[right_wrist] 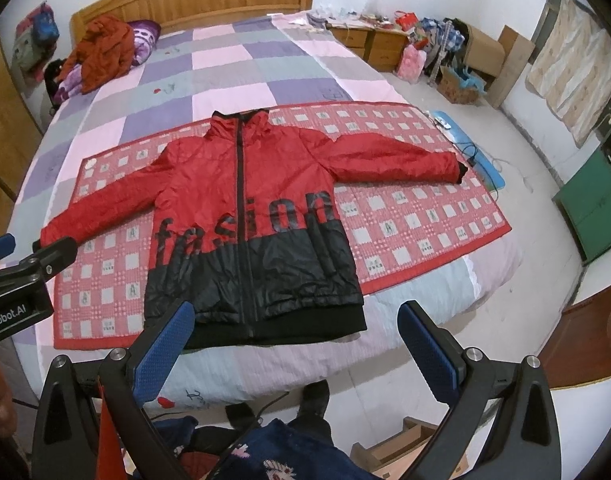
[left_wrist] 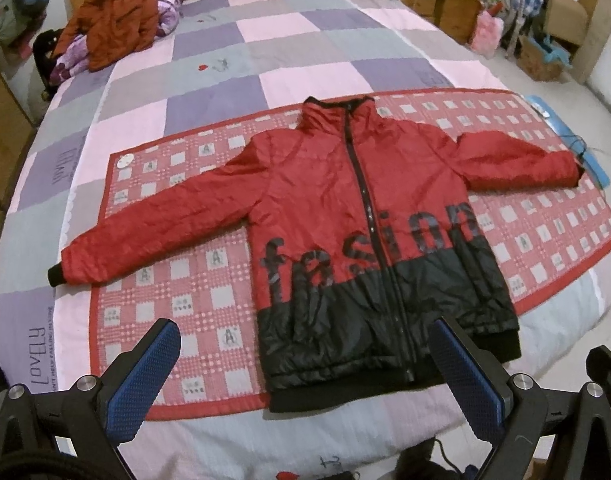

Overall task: Fold large clothes
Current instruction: 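Move both tools toward the red and black jacket on the bed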

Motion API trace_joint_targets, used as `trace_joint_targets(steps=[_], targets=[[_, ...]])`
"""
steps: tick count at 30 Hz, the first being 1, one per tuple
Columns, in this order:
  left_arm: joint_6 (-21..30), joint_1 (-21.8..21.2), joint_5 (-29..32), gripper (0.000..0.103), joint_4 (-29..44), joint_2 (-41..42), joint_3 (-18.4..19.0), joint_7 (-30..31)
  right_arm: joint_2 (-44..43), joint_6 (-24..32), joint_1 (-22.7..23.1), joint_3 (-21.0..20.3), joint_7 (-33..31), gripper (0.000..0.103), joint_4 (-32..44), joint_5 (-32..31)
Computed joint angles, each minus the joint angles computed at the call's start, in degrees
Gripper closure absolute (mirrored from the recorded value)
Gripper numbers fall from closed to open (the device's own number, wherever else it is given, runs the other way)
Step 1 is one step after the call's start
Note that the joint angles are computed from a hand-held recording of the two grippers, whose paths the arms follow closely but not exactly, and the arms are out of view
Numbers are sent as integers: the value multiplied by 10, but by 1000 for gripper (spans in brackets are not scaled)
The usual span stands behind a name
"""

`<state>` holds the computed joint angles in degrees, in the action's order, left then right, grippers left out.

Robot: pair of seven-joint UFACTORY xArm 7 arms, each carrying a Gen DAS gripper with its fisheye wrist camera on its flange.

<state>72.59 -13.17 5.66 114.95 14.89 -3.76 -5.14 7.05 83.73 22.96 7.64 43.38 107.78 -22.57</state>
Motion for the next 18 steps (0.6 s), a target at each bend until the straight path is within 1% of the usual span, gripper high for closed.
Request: trace_joint_targets(steps=[2,5,10,12,16,18], targets=[[0,0,0,0,2,2,1,-4,1,-1,1,0,-2,0,1,-2],[14,-1,1,0,16,10,1,-9,2,-6,1,0,-7,0,2,-4],[11,-10,21,0,19,14,4,-20,2,-12,-1,-2,-10,0,0,-4],[9,-12,20,0,24,19,4,-26,2,-15,-1,-2,-12,0,-2,-3],[23,-22,31,0,55,40,6,-43,4,-26,-8,-5,-26,0,-3,3],[37,-31,39,0,80,57,7,-51,7,-32,-19,-10,-45,0,-1,16]])
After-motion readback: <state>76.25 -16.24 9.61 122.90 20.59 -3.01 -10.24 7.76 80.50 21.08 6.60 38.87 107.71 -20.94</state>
